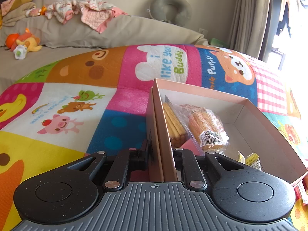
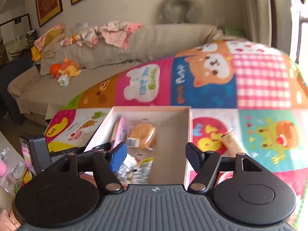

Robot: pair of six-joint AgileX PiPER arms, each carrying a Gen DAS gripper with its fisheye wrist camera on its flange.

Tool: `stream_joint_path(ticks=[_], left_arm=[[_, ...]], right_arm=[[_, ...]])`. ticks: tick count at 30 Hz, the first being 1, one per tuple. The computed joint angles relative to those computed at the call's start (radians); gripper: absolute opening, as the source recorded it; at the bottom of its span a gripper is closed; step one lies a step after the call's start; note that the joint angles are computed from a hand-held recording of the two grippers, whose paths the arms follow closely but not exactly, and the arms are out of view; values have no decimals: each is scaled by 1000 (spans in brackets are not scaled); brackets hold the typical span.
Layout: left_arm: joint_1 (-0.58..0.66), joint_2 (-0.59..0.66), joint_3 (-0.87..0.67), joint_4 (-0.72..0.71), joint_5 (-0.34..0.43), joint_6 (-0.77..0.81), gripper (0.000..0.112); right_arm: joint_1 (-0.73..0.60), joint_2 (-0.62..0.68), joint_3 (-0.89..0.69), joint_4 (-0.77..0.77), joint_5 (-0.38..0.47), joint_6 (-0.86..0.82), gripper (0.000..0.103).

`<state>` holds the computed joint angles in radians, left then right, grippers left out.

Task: Organize objects
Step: 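Move the right gripper to the rice-cracker stick bag and grasp it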

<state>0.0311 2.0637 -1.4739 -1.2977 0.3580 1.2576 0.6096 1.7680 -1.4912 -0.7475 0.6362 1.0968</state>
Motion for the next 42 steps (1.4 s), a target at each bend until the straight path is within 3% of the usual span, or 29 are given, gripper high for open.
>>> stream_joint_path(ticks=[3,7,10,14,18,22,29,34,36,42], left_arm=[[0,0,0,-1,0,1,17],[1,0,0,-2,1,1,17],[1,0,0,-2,1,1,17],[1,0,1,-5,1,5,17],[0,0,0,-4,1,4,17],[0,1,-1,-3,1,3,17],[0,1,0,-3,0,3,17],[1,1,0,-5,1,5,17],[1,1,0,-5,1,5,17],[0,1,0,-7,1,6,17]], right_arm=[[26,-133,167,-198,70,177,74],[29,-256,361,-253,153,299,74],[7,-300,492,-261,144,373,74],[-25,-273,552,-284,67,436,74],[-35,-162,502,-347,12,459,74],[-101,-27,361,-256,-68,335,74],[-183,162,158,-50,-41,122,74],[-176,134,191,-84,-61,149,74],[-168,129,177,-122,-33,152,74],[-253,245,-80,-14,40,-90,74]])
